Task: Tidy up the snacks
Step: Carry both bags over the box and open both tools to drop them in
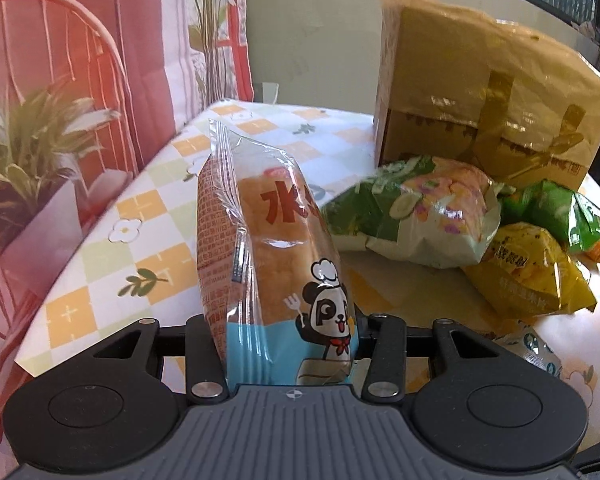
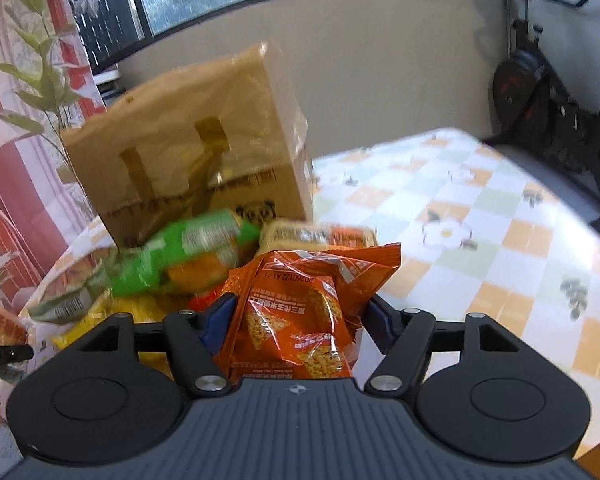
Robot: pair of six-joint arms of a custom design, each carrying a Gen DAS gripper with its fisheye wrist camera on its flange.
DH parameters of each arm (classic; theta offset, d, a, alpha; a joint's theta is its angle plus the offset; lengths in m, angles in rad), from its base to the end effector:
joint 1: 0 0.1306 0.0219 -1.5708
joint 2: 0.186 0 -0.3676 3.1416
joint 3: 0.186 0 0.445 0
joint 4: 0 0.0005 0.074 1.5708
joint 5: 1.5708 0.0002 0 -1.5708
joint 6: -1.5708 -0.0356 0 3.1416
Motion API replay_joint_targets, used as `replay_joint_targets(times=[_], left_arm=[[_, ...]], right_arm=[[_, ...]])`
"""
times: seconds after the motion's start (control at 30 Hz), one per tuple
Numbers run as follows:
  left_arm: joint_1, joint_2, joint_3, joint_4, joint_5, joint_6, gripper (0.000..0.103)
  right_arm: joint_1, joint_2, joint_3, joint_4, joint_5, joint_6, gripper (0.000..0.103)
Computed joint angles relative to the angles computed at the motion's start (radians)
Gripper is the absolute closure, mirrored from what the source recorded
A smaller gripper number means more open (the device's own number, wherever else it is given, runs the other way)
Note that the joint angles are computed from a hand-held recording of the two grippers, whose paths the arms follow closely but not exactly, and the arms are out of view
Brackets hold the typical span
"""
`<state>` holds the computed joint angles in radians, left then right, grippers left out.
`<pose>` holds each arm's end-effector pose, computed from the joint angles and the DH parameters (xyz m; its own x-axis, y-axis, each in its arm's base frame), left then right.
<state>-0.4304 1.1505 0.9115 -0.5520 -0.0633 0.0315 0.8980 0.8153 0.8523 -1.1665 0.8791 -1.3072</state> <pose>0.4059 -0.1844 0.3048 -0.6577 0.2674 -0.7042 0.3555 0.9344 0.0228 0.2147 0.2247 0.3691 -0.4305 0.4479 -0.7836 0.4675 0.8533 0.2309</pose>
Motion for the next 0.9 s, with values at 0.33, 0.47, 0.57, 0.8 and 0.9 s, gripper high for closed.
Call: replay_joint_targets(times=[0.33, 0.47, 0.57, 0.8, 0.9], left_arm=[[-0.012, -0.027, 0.045, 0.049, 0.0, -0.031, 0.056], [-0.018, -0.014, 0.082, 0.073, 0.015, -0.047, 0.056], [-0.029, 0.008, 0.12, 0.082, 0.02, -0.062, 0.056], [-0.058, 0.089, 0.247, 0.088, 0.065, -0.091, 0.056], [-0.072, 0.152, 0.336, 0.085, 0.091, -0.096, 0.056]], right_arm=[[-0.05, -0.032, 0.025, 0.081, 0.078, 0.182, 0.034], [-0.081, -0.049, 0.034, 0.147, 0.109, 0.28, 0.034], [-0.113, -0.057, 0.041, 0.21, 0.117, 0.376, 0.034], [-0.226, -0.045, 0.076, 0.421, 0.063, 0.684, 0.034], [-0.282, -0.016, 0.105, 0.534, 0.027, 0.851, 0.034]])
